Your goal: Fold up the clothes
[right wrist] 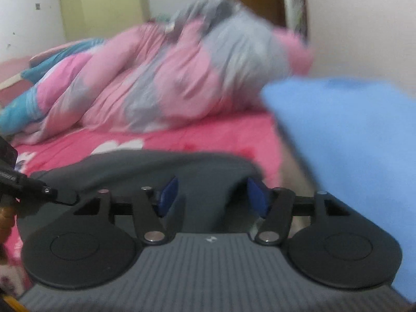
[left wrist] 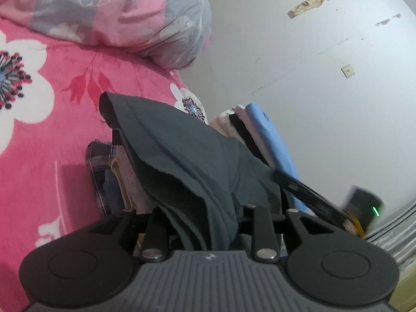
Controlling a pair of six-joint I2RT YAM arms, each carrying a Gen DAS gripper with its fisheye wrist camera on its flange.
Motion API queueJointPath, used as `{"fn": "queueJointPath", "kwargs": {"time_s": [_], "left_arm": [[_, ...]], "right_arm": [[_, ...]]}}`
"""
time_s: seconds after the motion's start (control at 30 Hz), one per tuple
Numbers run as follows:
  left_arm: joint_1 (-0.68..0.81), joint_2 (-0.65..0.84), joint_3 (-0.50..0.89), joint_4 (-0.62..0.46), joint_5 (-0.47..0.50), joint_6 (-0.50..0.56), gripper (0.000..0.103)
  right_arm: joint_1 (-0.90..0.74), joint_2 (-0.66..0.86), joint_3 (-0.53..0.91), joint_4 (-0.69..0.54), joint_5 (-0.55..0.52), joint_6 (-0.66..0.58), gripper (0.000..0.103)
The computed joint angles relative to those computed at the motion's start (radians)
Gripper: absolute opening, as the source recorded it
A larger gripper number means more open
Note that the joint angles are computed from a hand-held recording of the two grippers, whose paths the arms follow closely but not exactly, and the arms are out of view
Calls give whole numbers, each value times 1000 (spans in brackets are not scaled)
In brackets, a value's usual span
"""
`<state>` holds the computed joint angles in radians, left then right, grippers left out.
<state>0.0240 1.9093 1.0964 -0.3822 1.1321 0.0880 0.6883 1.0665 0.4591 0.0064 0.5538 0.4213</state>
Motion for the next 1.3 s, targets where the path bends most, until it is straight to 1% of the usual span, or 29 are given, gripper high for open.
{"fn": "queueJointPath", "kwargs": {"time_s": [0.03,0.07,0.13,0.17,0.2,0.3,0.4,0.47,0.5,0.57,0.6,0.63,0.7,0.77,0.87,0.97,1.0,1.07,1.1,1.13,1.17,1.2,1.23,1.27,1.3], "left_arm": [[0,2,12,-23,0,1,27],[-1,5,24,-45,-1,1,27],[0,2,42,-92,-5,1,27],[0,4,54,-121,-8,0,27],[0,10,70,-148,-11,-8,27],[1,33,119,-220,-17,-45,27],[3,46,152,-263,-14,-91,26],[-2,46,153,-254,-12,-128,26],[-4,44,152,-247,-12,-138,26],[-8,40,148,-234,-14,-156,26],[-9,42,148,-232,-8,-160,26],[-13,46,148,-225,-2,-172,25],[-18,36,133,-211,12,-184,25],[-24,19,107,-193,24,-188,25],[-29,-21,41,-165,32,-149,25],[-40,-41,-20,-135,-9,-97,25],[-41,-38,-31,-131,-17,-84,25],[-39,-31,-42,-121,-23,-67,25],[-36,-28,-42,-117,-20,-62,26],[-33,-24,-42,-113,-17,-57,26],[-33,-18,-35,-121,-16,-45,27],[-33,-12,-27,-130,-16,-32,28],[-34,-7,-19,-140,-15,-19,28],[-34,-1,-12,-151,-14,-8,29],[-34,4,-5,-162,-13,3,31]], "right_arm": [[101,-22,-9,-17,120,16,61],[201,-30,-19,-20,216,32,61],[364,28,-32,43,306,39,61],[438,97,-21,79,336,42,61],[486,199,4,129,356,24,60],[583,499,127,236,385,-64,60],[584,693,255,224,467,-124,59],[569,758,311,175,494,-153,58],[566,764,312,180,495,-161,58],[564,751,299,195,499,-163,47],[565,734,289,191,504,-154,36],[554,712,273,207,495,-173,26],[539,683,255,220,497,-249,12],[536,620,232,170,507,-313,11],[553,529,185,141,516,-430,11],[591,558,147,142,522,-455,11],[603,590,142,140,523,-437,12],[655,680,164,106,600,-349,18],[688,719,191,37,651,-266,25],[724,741,224,-72,700,-144,34],[761,769,269,-224,743,16,38],[807,774,287,-378,774,242,46],[858,792,316,-576,798,526,50],[911,835,362,-824,812,868,50],[951,859,362,-1005,811,1222,51]]}}
